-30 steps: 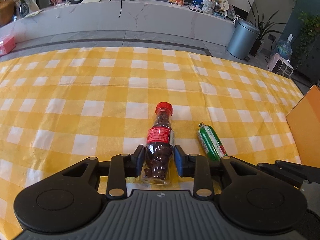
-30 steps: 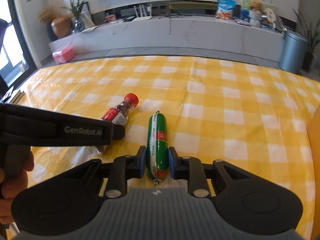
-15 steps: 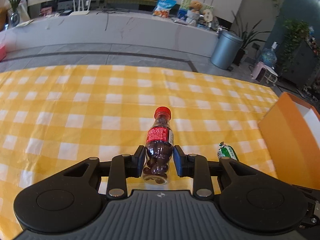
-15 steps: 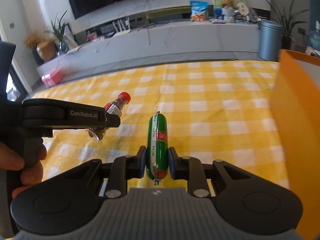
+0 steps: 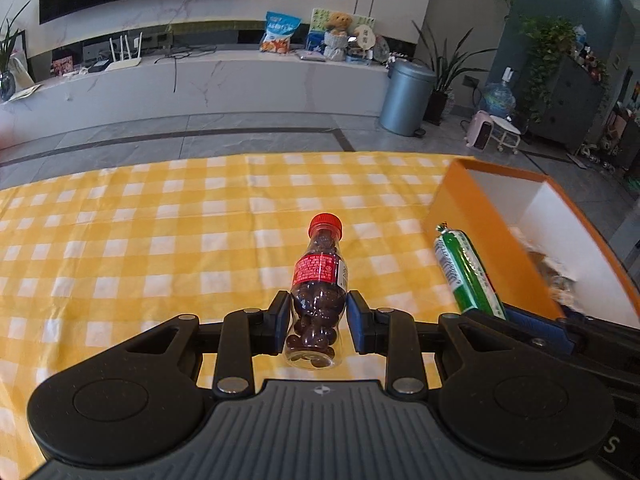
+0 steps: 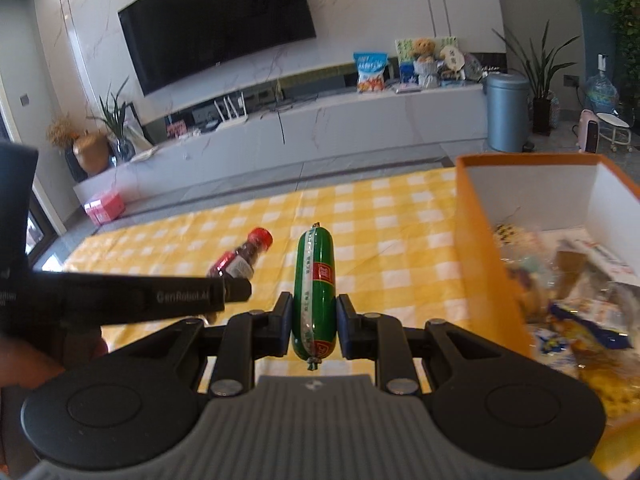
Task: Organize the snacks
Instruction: 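Lift both items and carry them over the orange box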
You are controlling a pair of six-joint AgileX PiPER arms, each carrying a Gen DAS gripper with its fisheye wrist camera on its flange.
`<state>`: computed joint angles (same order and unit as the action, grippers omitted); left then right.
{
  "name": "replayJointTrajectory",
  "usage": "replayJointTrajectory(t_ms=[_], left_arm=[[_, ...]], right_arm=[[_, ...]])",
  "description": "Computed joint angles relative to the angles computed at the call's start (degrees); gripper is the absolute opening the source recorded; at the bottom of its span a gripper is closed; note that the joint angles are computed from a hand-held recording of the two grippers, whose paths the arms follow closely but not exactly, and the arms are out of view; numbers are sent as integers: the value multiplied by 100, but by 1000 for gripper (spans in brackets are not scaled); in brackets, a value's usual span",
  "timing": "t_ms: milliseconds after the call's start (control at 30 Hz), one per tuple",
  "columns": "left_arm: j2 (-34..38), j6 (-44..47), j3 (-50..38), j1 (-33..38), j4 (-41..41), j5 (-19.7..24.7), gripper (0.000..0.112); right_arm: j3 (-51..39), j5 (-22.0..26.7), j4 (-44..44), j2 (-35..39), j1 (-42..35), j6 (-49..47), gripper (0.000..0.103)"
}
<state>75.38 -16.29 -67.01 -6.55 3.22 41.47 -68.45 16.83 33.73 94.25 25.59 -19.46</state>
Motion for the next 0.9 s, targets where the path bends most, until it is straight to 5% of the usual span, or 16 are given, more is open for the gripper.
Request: replayJointTrajectory(t_ms=[267,467,667,900], left_arm=[[-163,-1313,-622,-1436,983,651,34],[376,-988,-1491,-1885,548,975,34],[1545,-267,-2989,-2049,50,1528,34],[2919,529,-4682,-2039,-711,2474,34]], right_arm=[[811,427,1531,-1168,-1013,-1550,21],[751,1527,2020,-1504,-2438,-2358,21],[-504,3073,1212,-848,-3701,-1767,21],[-2133,4047,261,347,-4007,-1517,21]])
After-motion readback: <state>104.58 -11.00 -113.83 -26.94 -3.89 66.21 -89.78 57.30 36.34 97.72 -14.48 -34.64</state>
